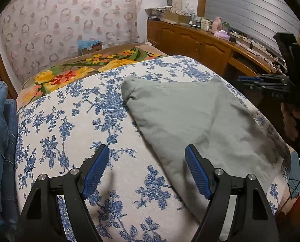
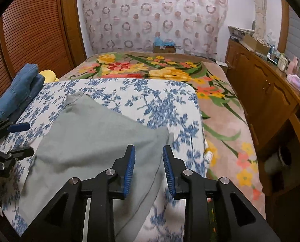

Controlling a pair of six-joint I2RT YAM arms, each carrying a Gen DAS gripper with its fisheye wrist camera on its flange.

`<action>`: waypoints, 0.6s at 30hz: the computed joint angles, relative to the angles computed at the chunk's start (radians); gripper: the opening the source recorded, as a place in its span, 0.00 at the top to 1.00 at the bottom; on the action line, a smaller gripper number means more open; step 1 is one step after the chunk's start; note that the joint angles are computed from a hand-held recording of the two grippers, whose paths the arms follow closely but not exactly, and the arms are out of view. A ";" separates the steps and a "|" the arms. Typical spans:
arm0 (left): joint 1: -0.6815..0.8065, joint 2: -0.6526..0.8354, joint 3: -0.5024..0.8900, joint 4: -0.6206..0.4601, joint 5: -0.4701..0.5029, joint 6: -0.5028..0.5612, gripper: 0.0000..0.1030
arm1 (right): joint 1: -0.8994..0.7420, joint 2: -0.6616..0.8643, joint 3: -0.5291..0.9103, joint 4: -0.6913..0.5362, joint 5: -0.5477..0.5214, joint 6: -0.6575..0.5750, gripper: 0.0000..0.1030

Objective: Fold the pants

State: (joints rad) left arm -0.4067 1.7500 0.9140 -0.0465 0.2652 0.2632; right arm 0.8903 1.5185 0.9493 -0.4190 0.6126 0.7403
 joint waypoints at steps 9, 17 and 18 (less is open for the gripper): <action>-0.033 -0.087 -0.078 0.010 -0.007 -0.002 0.24 | 0.140 -0.058 -0.026 -0.113 0.077 0.160 0.71; -0.057 -0.149 -0.139 0.005 -0.010 -0.002 0.24 | 0.229 -0.077 -0.037 -0.189 0.115 0.295 0.66; -0.060 -0.157 -0.149 0.006 -0.011 -0.004 0.24 | 0.240 -0.079 -0.038 -0.198 0.119 0.311 0.65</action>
